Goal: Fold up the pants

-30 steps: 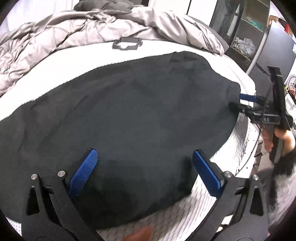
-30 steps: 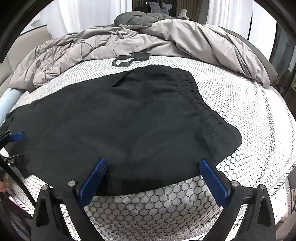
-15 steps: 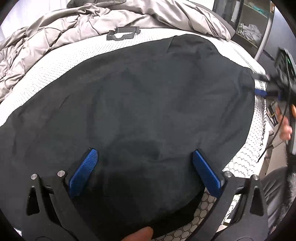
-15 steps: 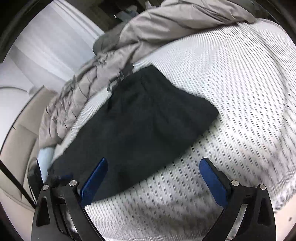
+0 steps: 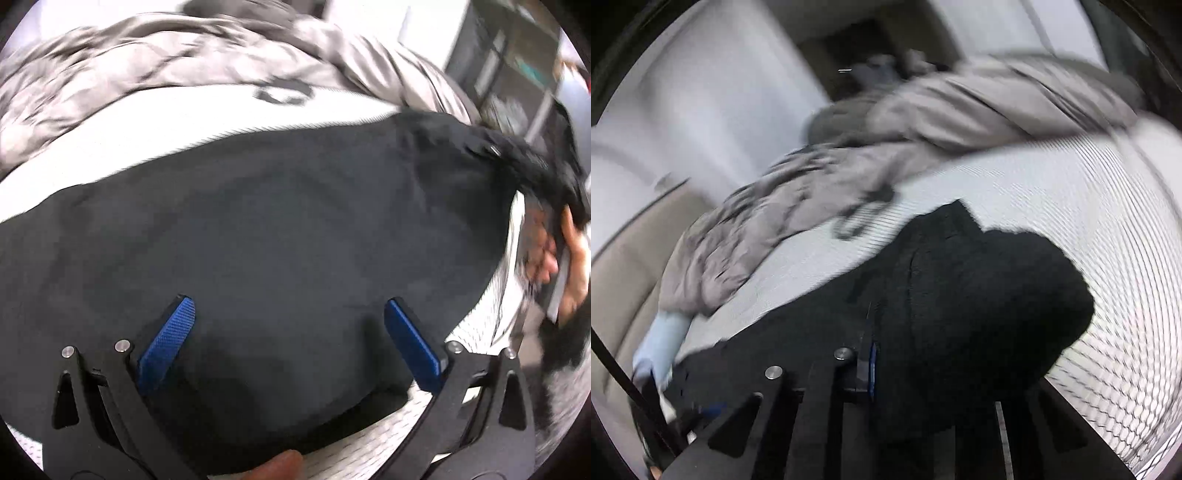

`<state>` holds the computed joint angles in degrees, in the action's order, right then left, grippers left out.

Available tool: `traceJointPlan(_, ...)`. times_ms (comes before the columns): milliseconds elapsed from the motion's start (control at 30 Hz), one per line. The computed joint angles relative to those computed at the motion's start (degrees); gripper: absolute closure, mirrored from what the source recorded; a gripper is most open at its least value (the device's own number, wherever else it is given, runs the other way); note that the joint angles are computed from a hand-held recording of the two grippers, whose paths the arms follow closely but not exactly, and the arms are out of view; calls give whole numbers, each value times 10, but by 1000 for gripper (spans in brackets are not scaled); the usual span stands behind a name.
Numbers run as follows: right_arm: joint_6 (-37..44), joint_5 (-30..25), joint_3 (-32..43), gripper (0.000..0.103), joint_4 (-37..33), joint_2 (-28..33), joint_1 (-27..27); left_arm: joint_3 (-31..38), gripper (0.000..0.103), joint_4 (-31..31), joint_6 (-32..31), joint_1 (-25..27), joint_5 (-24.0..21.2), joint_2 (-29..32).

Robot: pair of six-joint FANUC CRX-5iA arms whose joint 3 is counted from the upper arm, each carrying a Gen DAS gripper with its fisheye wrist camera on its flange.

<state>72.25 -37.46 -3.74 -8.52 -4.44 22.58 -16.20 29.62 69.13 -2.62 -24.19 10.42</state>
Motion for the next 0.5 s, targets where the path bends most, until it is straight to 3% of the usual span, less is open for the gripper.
traceJointPlan(133,89,-12,46,86,-40,5,65,-59,1,36,6,60,33,-51)
traceJointPlan(233,189,-62,120,86,-140,45,93,-85,1,-17,58,114,44,-91)
traceJointPlan(267,244,-97,160,83,-195,71,102,-90,1,-47,90,132,47,-103)
traceJointPlan(300,276,-129,189,71,-231,94,105,-100,1,-55,104,151,50,-113)
traceJointPlan(367,335,-243,271,53,-317,164,105,-110,1,-68,141,184,43,-122)
traceJointPlan(433,337,-323,322,52,-318,213,121,-130,1,-26,130,208,49,-126)
traceJointPlan(500,330,-355,338,52,-284,227,139,-152,1,51,71,220,56,-126)
